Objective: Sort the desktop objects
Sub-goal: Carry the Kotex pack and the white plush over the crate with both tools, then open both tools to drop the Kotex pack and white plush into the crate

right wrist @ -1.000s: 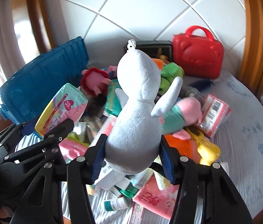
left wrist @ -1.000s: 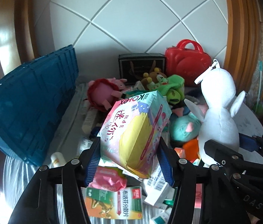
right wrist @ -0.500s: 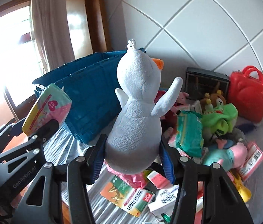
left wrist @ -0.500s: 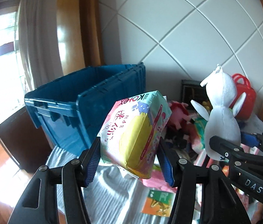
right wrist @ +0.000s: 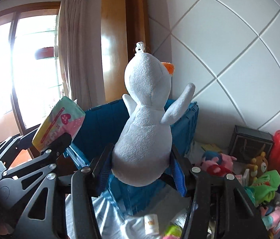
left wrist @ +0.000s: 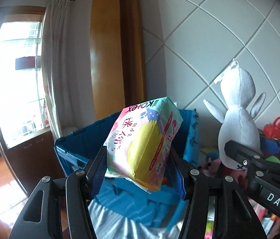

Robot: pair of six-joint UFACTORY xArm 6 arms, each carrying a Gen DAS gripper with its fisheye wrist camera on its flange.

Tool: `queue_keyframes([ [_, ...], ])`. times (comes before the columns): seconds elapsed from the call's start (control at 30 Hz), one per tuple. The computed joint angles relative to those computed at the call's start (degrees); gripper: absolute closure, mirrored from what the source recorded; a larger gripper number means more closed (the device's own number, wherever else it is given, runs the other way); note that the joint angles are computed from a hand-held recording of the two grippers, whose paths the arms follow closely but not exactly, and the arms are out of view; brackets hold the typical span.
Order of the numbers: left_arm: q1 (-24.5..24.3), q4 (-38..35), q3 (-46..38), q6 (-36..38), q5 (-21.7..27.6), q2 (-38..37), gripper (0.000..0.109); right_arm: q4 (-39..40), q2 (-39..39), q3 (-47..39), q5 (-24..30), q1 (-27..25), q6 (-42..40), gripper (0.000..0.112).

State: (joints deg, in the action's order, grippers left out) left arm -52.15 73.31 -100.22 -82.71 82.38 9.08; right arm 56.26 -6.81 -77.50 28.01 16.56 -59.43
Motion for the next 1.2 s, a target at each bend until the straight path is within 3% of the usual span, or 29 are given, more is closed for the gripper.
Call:
queue_keyframes([
  [0.2, 13.69, -3.61, 9.43, 5.12, -13.61, -7.82, 0.052, -16.68, 12.50, -12.62, -7.72, 9.70, 19.86, 0.059],
  [0.37, 23.26, -9.48, 10.75, 8.39, -22.91, -7.39, 0.052, -33.38, 22.44, -23.32, -6.63, 12.20, 36.51, 0.059],
  [0.5, 27.83, -13.11, 9.78, 10.29, -27.66, -4.81, 0.052, -41.15, 28.41, -30.27, -4.45, 12.76, 44.19, 0.059],
  [0.63, 29.69, -14.94, 7.51, 11.32, -30.26, -1.86, 0.052, -44.90, 32.36, -34.76, -2.82, 12.73, 47.56, 0.059],
  [0.93, 30.85, -17.75, 0.54, 14.84, -31.58, 5.28, 0.051, -43.86, 35.24, -38.54, 0.09, 11.65, 48.82, 0.058],
  [1.2, 31.14, -17.40, 0.97, 14.78, -31.91, 5.25, 0.047, -47.54, 35.08, -38.98, 0.99, 12.09, 51.56, 0.058],
])
